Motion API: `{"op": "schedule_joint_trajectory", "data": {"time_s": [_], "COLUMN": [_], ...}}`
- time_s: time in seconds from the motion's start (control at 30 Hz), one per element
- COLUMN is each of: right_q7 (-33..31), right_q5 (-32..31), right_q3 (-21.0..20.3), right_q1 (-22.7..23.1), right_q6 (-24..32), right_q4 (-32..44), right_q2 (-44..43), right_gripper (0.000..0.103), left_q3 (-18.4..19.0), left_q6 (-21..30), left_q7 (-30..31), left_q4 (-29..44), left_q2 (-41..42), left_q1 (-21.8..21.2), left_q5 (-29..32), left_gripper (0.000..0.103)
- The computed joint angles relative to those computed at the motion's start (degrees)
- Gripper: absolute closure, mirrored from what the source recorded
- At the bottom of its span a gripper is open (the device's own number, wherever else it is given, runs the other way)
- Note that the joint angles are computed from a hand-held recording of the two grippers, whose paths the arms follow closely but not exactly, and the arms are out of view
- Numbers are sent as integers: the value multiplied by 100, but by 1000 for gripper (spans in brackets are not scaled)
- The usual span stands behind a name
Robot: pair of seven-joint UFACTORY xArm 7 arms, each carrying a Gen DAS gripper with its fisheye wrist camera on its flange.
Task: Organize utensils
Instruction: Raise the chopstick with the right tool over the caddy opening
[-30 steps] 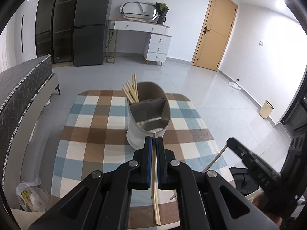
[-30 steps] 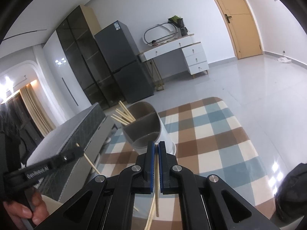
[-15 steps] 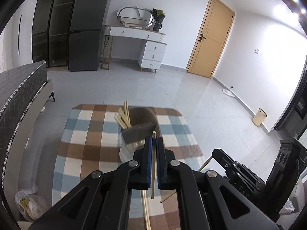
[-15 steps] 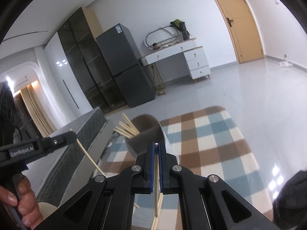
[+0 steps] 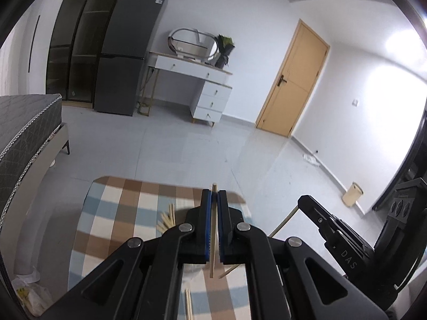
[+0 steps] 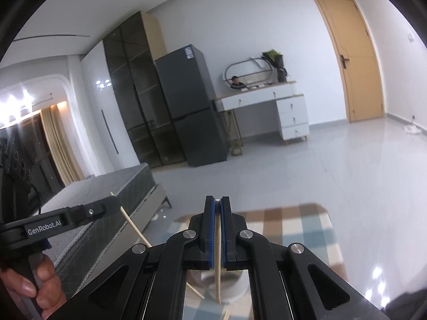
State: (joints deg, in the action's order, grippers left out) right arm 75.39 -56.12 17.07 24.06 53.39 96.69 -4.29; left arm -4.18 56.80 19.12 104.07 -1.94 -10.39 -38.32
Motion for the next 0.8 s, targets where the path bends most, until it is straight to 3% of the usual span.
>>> {"op": "schedule_joint_trajectory", "data": {"time_s": [0.23, 0.5, 0.8], "right_q7": [-860, -1856, -2662], "right_q5": [140, 721, 1163], "right_q3": [-443, -972, -1492], "right_q1": [219, 505, 817], "right_q6": [-178, -290, -435], "right_q4": [1366, 2551, 2562], "right_q2": [1002, 2011, 2323], "right_gripper": [100, 100, 100], "left_q3": [-147, -350, -423], "left_q6": [-232, -744, -778], "left_q7": [-316, -532, -637], "left_q4": [894, 809, 524], "left_q2": [802, 1171, 1214], "left_q1": [102, 213, 304], "left_q5": [62, 130, 79], "left_gripper": [103, 103, 103]}}
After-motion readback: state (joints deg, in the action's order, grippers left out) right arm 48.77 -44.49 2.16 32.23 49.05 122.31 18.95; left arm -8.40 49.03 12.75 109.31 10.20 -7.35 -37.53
